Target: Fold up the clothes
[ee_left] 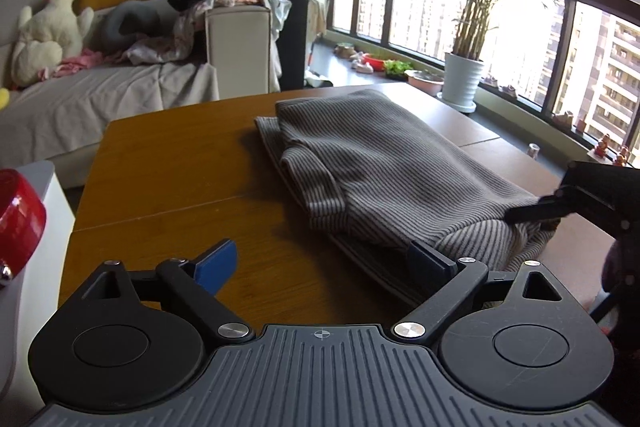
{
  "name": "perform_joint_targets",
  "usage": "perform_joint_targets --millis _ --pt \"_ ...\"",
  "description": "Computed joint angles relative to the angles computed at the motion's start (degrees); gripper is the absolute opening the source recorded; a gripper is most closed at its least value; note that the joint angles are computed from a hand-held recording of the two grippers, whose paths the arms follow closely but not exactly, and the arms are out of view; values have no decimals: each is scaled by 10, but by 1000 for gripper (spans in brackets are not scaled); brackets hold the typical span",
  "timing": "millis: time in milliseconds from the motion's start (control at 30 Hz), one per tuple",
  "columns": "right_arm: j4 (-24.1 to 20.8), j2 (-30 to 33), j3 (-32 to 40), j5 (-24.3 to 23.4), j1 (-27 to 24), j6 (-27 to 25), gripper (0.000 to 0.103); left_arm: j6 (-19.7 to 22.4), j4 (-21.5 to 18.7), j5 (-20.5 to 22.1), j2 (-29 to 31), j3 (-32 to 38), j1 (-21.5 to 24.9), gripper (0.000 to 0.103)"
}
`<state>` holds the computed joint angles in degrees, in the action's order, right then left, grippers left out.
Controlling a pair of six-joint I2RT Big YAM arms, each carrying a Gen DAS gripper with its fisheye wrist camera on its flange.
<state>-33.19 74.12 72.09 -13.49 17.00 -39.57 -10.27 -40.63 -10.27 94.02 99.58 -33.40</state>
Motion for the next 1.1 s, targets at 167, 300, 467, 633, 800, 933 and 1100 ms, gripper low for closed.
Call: perform_joint_targets --millis 167,300,467,633,800,933,1100 --pt "-126 77 125 -113 -61 243 61 57 23 36 -16 -18 -11 101" --pt "-151 103 154 -170 -87 318 58 114 25 61 -6 -16 -22 103" --pt "-135 85 134 -139 -75 265 59 204 2 -16 60 35 -48 103" --pt "-40 20 57 -64 -56 146 81 130 -16 -30 99 92 -39 103" --pt "30 9 7 31 -30 41 83 -4 -52 67 111 128 -5 103" --pt "97 29 -10 113 -6 -19 49 -22 -62 86 112 128 0 103" --pt "16 22 26 87 -10 -8 35 22 -6 104 48 57 1 103"
